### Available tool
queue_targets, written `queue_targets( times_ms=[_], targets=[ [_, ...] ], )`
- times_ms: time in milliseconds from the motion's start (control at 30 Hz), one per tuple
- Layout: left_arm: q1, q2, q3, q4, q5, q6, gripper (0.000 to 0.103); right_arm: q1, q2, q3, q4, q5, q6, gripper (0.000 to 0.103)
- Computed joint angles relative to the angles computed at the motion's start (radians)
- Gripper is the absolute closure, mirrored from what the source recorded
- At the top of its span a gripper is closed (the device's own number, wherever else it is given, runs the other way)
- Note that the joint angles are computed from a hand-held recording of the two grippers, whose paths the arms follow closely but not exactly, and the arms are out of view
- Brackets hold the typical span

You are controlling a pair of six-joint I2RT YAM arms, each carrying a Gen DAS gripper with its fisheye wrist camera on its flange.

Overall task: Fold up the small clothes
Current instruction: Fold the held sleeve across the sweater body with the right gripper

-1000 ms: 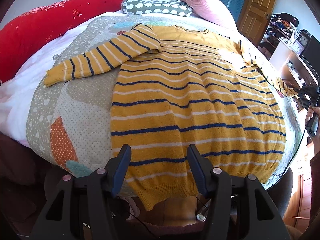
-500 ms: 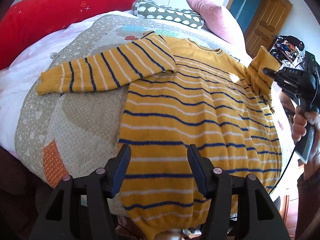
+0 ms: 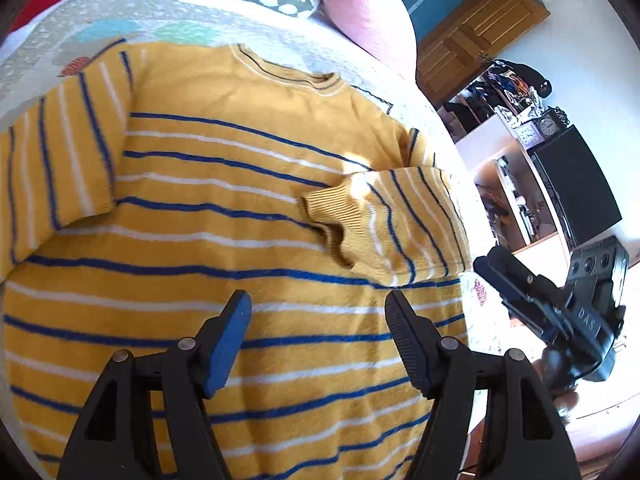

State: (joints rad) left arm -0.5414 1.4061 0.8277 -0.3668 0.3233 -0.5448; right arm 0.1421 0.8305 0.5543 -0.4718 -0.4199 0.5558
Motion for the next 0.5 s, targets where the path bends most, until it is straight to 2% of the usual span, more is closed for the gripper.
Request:
queue_targets(
  times_ms=[167, 200, 233, 267, 300, 367, 500],
  targets=[
    [-0.060, 0.219, 0.188, -0.002, 0.018, -0.005, 0.035, -0.178, -0.065, -0.097, 0.008, -0.159, -0.001, 0.060],
    [-0.071, 0.252, 0.224, -0.016, 0.014, -0.005, 0.045, -0.195, -0.069, -0.111, 0.019, -0.173, 0.004, 0.060],
    [-0.081, 0.288, 0.264, -0.043, 0.004, -0.001, 0.076, -0.201, -0.067, -0.123, 0.037, -0.182, 0.015, 0.060],
    [-0.087, 0.328, 0.312, -0.085, -0.004, 0.009, 0.093, -0.207, -0.065, -0.133, 0.053, -0.190, 0.025, 0.060],
    [-0.090, 0.359, 0.346, -0.120, -0.013, 0.011, 0.098, -0.213, -0.063, -0.141, 0.064, -0.199, 0.032, 0.060],
    [-0.083, 0.355, 0.356, -0.126, -0.043, 0.009, 0.098, -0.227, -0.065, -0.152, 0.077, -0.223, 0.043, 0.060],
    [-0.030, 0.214, 0.296, -0.128, -0.136, 0.031, 0.098, -0.251, -0.055, -0.146, 0.081, -0.264, 0.031, 0.060]
  ],
)
